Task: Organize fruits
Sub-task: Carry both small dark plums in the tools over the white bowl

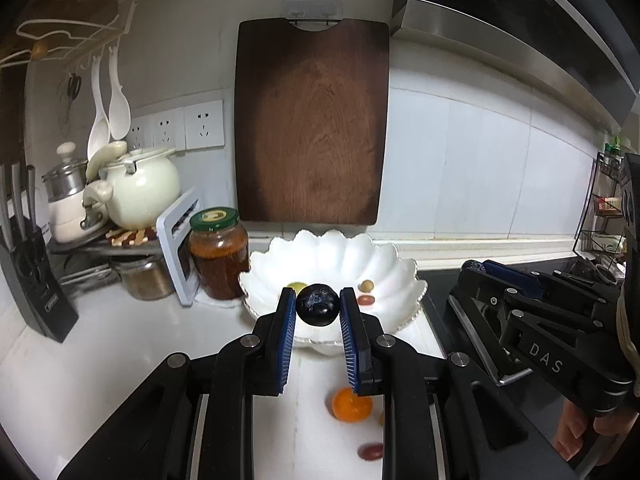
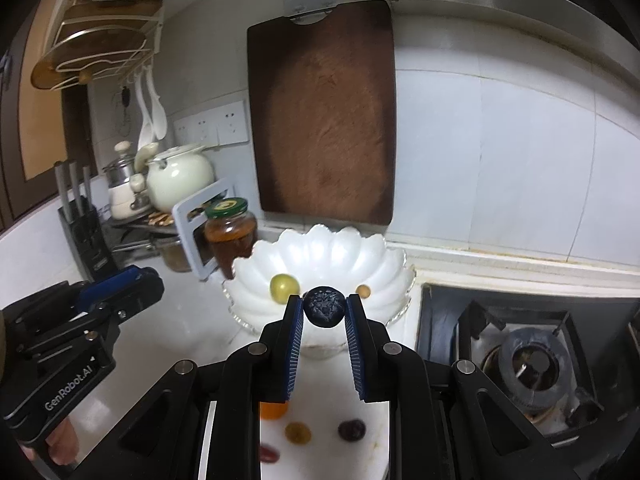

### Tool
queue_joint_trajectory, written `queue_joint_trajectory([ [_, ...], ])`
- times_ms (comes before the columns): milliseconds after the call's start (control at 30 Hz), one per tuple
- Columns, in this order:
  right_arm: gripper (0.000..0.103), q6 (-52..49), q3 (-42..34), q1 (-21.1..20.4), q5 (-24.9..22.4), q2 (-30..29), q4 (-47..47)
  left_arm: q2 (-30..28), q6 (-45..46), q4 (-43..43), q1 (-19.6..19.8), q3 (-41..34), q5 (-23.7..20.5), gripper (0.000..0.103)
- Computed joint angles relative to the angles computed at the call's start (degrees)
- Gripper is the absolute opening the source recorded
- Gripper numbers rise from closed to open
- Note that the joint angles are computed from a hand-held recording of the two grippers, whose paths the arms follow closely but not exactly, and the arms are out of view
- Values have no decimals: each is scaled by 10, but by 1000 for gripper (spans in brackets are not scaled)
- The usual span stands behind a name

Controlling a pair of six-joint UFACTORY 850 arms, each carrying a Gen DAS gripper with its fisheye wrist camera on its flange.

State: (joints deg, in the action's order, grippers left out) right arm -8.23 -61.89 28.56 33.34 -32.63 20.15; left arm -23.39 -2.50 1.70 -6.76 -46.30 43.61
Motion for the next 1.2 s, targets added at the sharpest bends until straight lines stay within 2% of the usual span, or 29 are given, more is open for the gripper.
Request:
queue_joint_trajectory([
  [267,23,-41,-44,-2,-9,-26,45,-28,8,11,8,-47,-13,23],
  [433,23,-52,-77,-9,-34,-47,55,-52,4,24,13,-84,-37,23],
  [733,23,-114,-151,-20,-94,-95,105,-108,11,30,13,-166,-108,23],
  [1100,23,-152,-234,-38,-196,-154,145,-174,-87,135,19,-264,-227,23],
  [1200,23,-202,-256,-41,-219,-170,193,-191,-117,164,18,-289,-256,23],
])
